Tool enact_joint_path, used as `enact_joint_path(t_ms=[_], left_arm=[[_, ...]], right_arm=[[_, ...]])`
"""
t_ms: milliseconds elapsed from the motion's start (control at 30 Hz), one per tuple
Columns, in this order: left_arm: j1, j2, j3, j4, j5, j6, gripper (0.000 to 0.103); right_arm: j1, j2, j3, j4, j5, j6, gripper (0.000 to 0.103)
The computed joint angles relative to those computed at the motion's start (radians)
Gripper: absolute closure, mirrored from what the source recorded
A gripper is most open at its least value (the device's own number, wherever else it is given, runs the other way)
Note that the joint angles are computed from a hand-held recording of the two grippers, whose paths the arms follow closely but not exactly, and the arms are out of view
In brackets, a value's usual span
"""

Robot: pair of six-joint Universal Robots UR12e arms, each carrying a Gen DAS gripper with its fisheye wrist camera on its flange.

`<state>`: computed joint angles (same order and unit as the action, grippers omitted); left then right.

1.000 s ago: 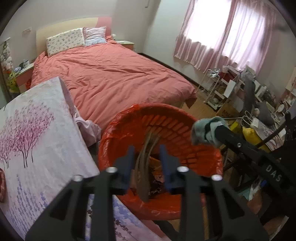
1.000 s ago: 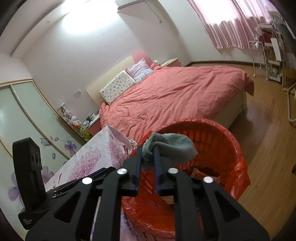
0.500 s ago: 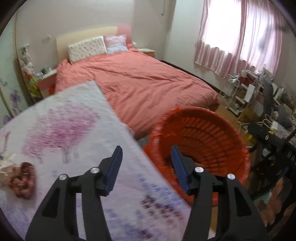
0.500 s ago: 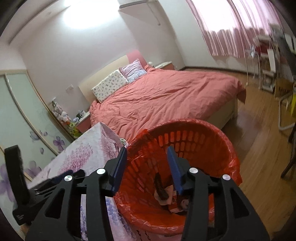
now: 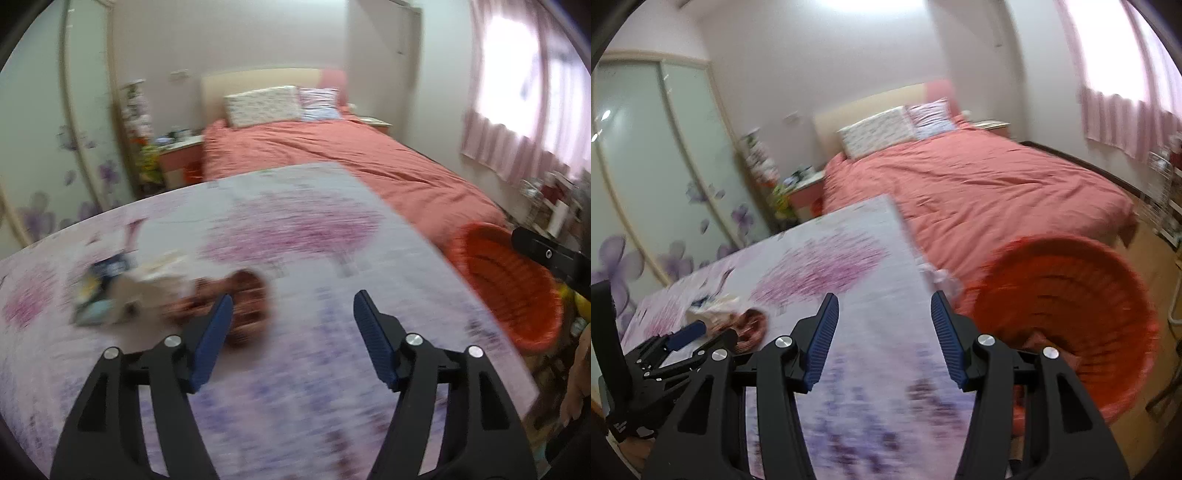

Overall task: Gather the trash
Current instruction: 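Move both open tools back over the items on the bed, then grasp the plaid scrunchie with the right tool and lift it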

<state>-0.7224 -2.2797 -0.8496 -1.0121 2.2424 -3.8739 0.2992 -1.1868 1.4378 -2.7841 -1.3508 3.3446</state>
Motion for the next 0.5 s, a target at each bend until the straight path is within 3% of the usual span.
enact_joint_path(t_ms=[200, 333, 500], left_arm=[[0.016, 0.149, -0.238, 0.000, 0.065, -0.169, 0.031], [0.028, 0.223, -0.346, -0.036, 0.103, -0.282, 0.031], [0.038, 0.291, -0.445, -0.052, 0.121, -0.370, 0.029]], right_arm=[[0.075, 0.057, -0.079, 0.081, 0.010, -0.080, 0.040], [0.118, 0.102, -0.138, 0.134, -0.003, -0.108, 0.036], [0.164, 0.151, -0.210, 0.203, -0.025, -0.120, 0.032]])
